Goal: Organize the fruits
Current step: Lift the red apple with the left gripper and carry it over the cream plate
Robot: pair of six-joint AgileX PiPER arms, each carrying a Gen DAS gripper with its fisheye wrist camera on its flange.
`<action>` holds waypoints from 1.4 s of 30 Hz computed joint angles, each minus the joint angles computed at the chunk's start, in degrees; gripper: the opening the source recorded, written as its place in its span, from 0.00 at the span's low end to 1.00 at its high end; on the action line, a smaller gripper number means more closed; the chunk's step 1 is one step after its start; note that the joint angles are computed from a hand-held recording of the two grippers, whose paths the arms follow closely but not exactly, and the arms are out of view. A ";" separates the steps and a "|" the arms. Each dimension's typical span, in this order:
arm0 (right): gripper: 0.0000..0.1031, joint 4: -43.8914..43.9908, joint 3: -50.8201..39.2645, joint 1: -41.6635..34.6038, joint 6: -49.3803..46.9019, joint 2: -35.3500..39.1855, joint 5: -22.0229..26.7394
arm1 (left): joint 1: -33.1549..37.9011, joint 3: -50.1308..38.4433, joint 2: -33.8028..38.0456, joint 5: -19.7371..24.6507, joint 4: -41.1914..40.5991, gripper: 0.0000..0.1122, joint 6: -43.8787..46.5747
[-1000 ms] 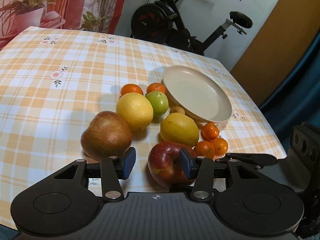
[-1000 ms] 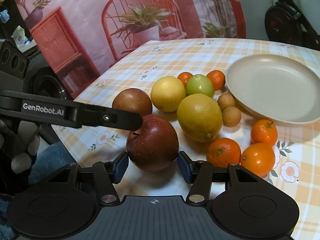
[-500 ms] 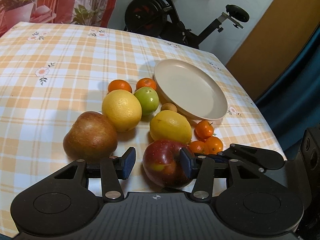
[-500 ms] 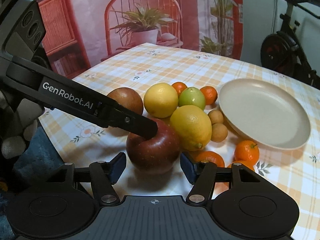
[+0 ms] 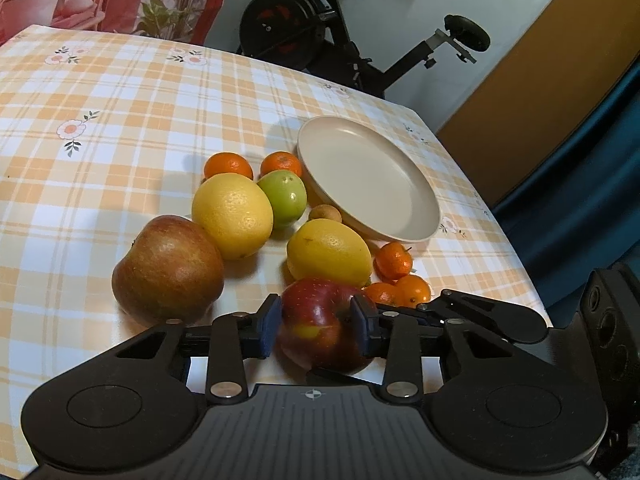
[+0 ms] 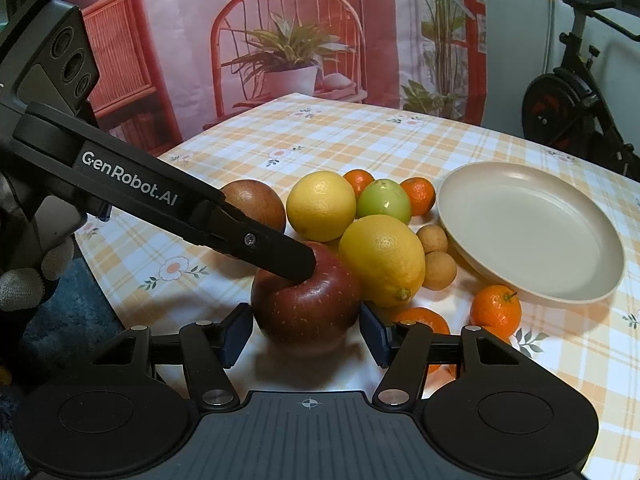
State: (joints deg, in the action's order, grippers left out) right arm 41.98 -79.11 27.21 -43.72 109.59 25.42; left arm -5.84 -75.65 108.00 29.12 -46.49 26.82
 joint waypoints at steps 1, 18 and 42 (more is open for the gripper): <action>0.53 -0.03 0.02 0.07 0.02 -0.04 -0.11 | 0.01 0.14 0.00 -0.14 -0.33 0.36 0.33; 0.52 -2.73 -0.57 0.19 3.45 0.06 0.90 | 0.20 0.79 -0.18 -0.60 -2.09 0.35 1.60; 0.51 0.96 -18.40 -6.31 -4.02 0.49 5.81 | -3.44 -18.27 -0.58 -0.66 13.15 0.35 -11.82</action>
State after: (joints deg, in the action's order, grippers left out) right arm 42.94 -97.51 20.91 -47.74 110.08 31.24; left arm -9.27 -93.92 107.42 28.46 -33.35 14.99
